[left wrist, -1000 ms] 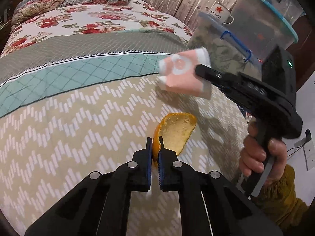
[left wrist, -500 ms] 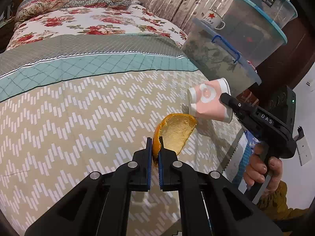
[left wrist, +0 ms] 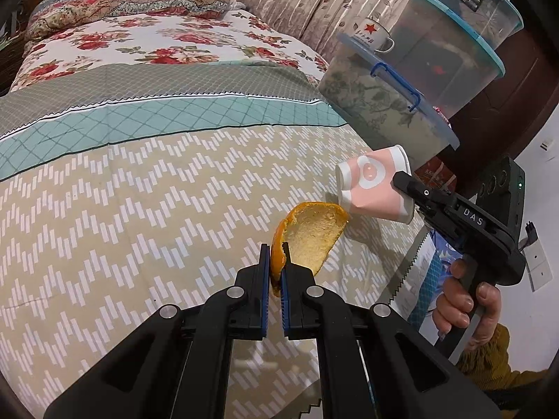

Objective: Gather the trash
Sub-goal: 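Hold the bread crust and pink cup lifted above the bed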

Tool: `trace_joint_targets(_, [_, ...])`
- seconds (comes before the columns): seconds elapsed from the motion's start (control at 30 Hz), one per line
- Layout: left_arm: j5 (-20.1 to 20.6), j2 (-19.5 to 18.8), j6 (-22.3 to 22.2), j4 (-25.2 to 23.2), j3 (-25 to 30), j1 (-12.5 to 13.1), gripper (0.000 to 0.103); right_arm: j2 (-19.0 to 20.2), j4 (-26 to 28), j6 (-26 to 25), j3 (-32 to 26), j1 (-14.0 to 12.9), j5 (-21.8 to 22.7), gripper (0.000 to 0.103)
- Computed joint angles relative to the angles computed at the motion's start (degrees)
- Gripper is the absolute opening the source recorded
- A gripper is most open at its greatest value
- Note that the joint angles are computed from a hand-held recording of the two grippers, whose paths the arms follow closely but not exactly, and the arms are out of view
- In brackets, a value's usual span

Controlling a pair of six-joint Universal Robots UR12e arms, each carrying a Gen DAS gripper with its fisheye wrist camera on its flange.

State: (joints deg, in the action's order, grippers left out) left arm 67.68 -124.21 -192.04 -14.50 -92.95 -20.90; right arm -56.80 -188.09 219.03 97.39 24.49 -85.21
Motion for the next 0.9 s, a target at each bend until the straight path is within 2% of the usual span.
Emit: trace_joint_targets(0.9, [-0.15,-0.03,0.37,-0.43,0.42,-0.07,0.005,-0.19,-1.19,1.13,1.10,-0.77,-0.05,0.006])
